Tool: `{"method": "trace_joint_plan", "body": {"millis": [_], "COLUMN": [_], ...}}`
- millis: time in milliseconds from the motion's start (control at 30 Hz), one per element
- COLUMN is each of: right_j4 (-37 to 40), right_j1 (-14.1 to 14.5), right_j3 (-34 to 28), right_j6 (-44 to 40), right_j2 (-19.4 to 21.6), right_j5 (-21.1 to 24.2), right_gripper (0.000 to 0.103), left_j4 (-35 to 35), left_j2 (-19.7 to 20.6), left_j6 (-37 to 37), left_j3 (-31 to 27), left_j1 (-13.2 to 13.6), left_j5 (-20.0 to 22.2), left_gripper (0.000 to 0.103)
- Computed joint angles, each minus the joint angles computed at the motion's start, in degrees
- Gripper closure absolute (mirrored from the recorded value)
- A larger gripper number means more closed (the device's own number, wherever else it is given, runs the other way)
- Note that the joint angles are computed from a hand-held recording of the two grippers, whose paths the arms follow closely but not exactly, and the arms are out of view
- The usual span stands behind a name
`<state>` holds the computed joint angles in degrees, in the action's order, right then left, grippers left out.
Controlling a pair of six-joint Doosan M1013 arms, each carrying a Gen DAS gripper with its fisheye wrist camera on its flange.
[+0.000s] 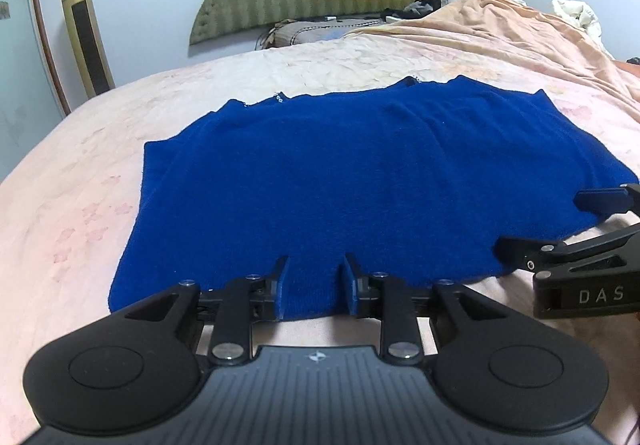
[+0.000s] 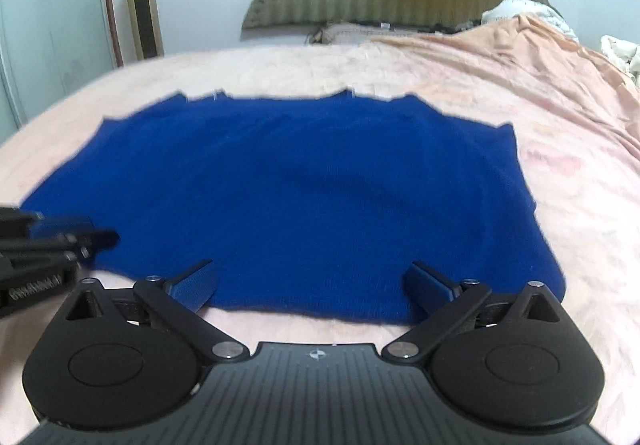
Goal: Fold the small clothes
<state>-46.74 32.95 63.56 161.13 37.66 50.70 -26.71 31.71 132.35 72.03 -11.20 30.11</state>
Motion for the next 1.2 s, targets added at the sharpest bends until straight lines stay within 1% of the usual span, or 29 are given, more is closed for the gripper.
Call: {"method": "trace_joint_plan", "body": {"millis": [133,267,333,367,400,433,467,500,567,667,733,833,1200], "right_j4": [-0.8,-0.3,-0.3,-0.4,-0.4,-0.4,-0.4,-0.4,-0.4,-0.4,-0.4,-0.4,-0.5], "right_j1": [0.3,-0.1,-0.1,-0.1,-0.1,-0.1,-0.1,-0.1,-0.1,-0.1,-0.1,-0.1,-0.1], "right_j3": [-0.5,-0.5,-0.5,-0.5,-0.5,-0.5,-0.4,-0.5,-0.5,-0.5,-0.5,-0.4,-0.4], "right_j6": [-1.2,-0.7,-0.8,-0.8,-0.8,-0.8,-0.7,-0.8,-0.8,-0.8,-0.8,-0.5,0.1], "right_j2": [0.5,0.6,0.5,0.5,0.5,0.5,0.5,0.5,0.5,0.5,0.5,0.4,0.5], "right_j5": [1.7,0.5,0.6,0.7,0.7,0.6,0.6,0.7,0.7,0.7,0.6,0.4,0.0], "right_gripper": [0.000,0.000,0.000,0.000,0.000,0.000,0.000,0.000,0.000,0.000,0.000,0.000,0.000], "left_j4": [-0.7,-1.7,-2.0,-1.3,1.6,6.8,10.8,11.9,7.2,3.0,1.9,2.7,1.9], "left_j2": [-0.4,-0.8,-1.1,-1.2,-1.4,-1.5,-1.4,-1.2,-0.6,0.0,-0.1,-0.2,-0.1], "left_j6": [1.1,2.3,3.1,2.7,-0.1,-5.5,-10.4,-12.7,-11.6,-10.3,-9.0,-9.2,-8.7], "left_j3": [1.2,2.3,3.3,3.7,4.1,4.4,4.4,3.8,2.5,1.4,1.5,1.8,1.6], "left_j1": [-0.1,-0.3,-0.4,-0.6,-0.9,-1.2,-1.4,-1.3,-0.5,0.3,0.4,0.2,0.4], "left_j5": [-2.1,-4.4,-6.3,-7.3,-8.8,-10.3,-11.0,-10.2,-7.2,-4.8,-4.5,-5.0,-4.6], "left_gripper": [0.075,0.074,0.070,0.060,0.051,0.032,0.024,0.023,0.022,0.016,0.013,0.013,0.013]}}
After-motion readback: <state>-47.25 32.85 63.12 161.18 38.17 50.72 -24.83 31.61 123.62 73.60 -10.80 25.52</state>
